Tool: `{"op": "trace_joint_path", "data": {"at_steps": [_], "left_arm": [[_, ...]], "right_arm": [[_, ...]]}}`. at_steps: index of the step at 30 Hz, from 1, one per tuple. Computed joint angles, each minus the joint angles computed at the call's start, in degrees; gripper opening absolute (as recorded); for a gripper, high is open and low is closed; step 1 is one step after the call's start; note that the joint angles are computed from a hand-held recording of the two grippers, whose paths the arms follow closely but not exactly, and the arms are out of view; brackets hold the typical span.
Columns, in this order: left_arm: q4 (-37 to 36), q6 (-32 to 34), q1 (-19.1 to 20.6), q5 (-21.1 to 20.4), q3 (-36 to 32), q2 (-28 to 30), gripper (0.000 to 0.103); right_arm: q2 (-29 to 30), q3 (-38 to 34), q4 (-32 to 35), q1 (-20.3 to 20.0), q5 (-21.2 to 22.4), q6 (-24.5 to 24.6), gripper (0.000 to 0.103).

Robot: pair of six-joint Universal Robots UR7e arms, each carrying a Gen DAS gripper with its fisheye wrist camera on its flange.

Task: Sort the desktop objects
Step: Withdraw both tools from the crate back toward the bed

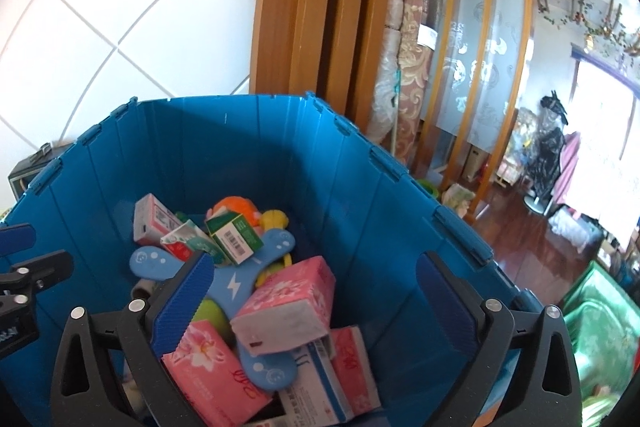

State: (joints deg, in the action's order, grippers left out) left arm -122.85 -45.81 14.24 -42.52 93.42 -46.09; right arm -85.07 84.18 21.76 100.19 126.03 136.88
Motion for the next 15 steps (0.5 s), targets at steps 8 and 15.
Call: {"op": "trace_joint_path", "data": {"at_steps": [8, 15], "left_arm": [[-5.68, -5.17, -3.26, 8.02, 12.60, -13.06, 0.053], [21.01, -30.59, -4.68, 17.74, 22.48, -33.34, 0.080]], "right_arm": [[3.08, -2.27, 4.91, 1.89, 5.37, 0.24, 0.103], [0.90, 3.46, 1.98, 10.79, 6.66, 5.16, 0.103]]}}
